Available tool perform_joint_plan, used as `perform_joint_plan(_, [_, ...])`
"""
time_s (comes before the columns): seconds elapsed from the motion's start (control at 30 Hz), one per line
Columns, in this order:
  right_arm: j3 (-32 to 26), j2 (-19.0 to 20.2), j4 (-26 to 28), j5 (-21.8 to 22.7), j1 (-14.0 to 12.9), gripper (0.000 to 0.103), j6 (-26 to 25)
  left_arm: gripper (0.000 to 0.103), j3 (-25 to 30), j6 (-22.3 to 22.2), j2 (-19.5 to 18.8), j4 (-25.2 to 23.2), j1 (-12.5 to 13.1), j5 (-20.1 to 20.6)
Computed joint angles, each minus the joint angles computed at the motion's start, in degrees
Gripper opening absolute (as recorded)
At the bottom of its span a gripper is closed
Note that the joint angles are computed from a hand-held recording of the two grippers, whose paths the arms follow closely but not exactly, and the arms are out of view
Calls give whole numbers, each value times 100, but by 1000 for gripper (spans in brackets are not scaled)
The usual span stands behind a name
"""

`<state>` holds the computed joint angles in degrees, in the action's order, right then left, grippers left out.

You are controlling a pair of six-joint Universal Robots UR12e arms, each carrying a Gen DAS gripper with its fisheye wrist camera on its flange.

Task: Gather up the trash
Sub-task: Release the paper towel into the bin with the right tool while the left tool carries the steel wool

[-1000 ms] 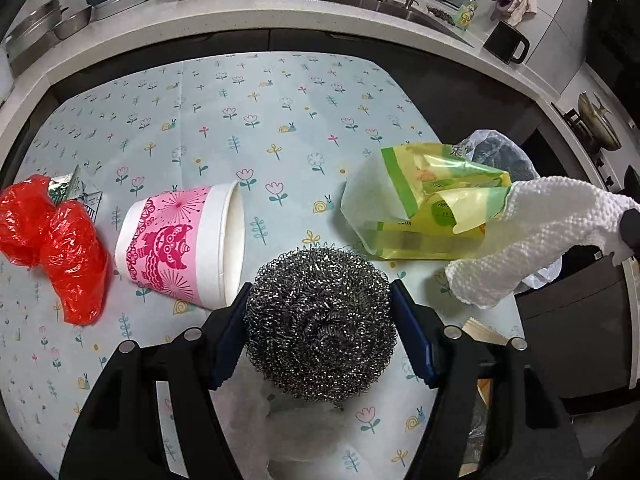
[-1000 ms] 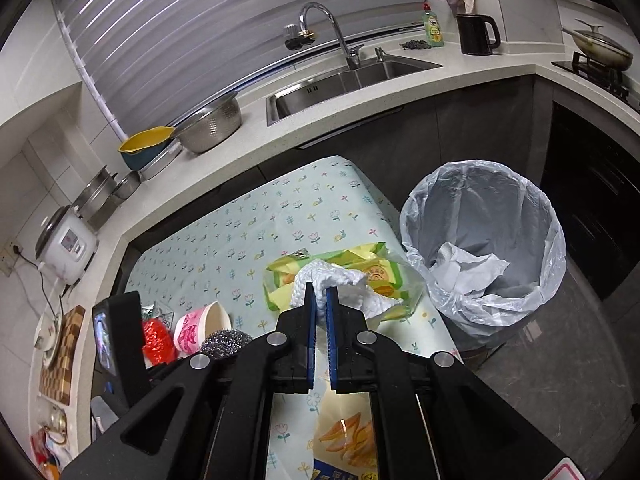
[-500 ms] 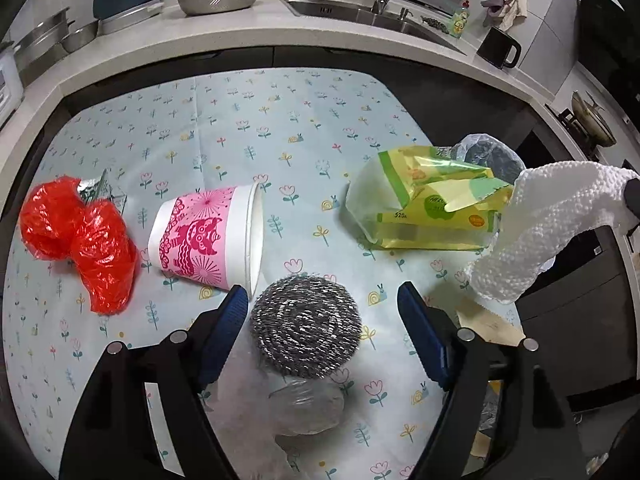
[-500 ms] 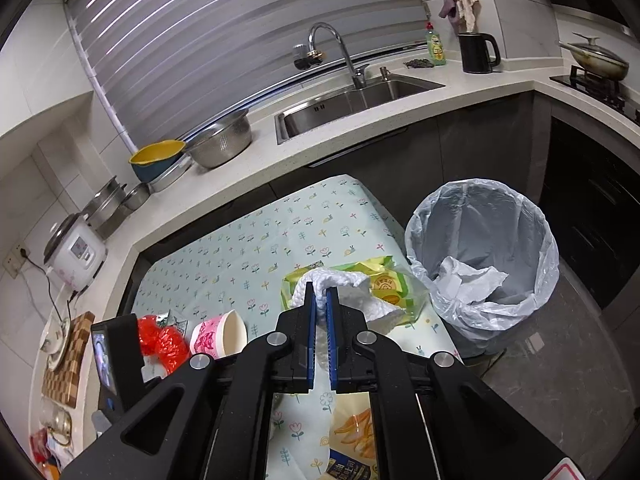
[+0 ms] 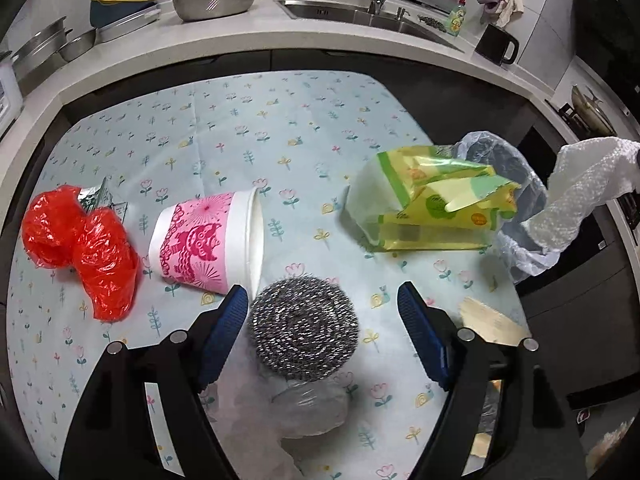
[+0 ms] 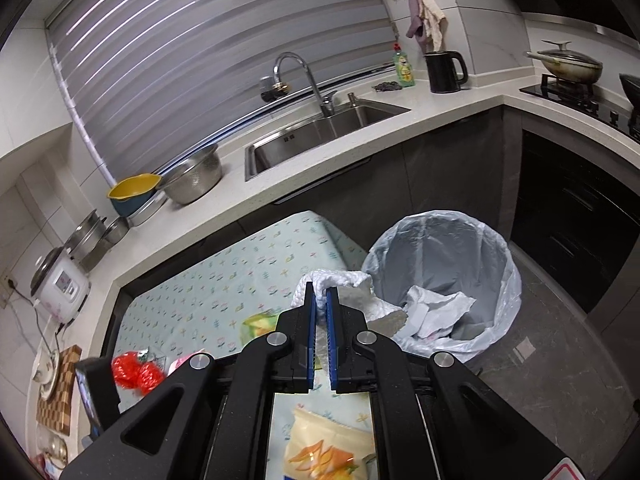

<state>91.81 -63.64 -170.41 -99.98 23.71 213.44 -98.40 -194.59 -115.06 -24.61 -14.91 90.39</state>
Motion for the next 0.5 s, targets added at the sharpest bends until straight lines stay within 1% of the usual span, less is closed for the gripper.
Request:
perform_joint_plan(0.17, [39, 30, 33, 14, -88, 5, 122, 74, -106, -84, -33, -216, 85, -41])
perform_joint_plan(0.27, [24, 80, 102, 43, -130, 5, 160, 74, -68, -101, -101, -322, 80, -139])
perform_joint_plan(0.33, [1, 113, 165, 58, -161, 5, 182, 74, -22, -64, -157, -320, 46, -106])
perform_joint_plan(0.37, [-10, 123, 197, 51, -173, 5, 176, 67, -10, -38, -170, -313, 40, -131])
perform_joint_plan(0.43, [-35, 142, 245, -19, -193, 5, 139, 62, 1, -40, -171, -252, 20, -104])
perform_joint_plan(0.47, [-53, 153, 268, -65, -209, 5, 120, 53, -2, -16, -160, -180, 12, -81])
perform_joint_plan(0.5, [-68, 162, 288, -124, -229, 5, 110, 47, 4, 17, -148, -148, 11, -102])
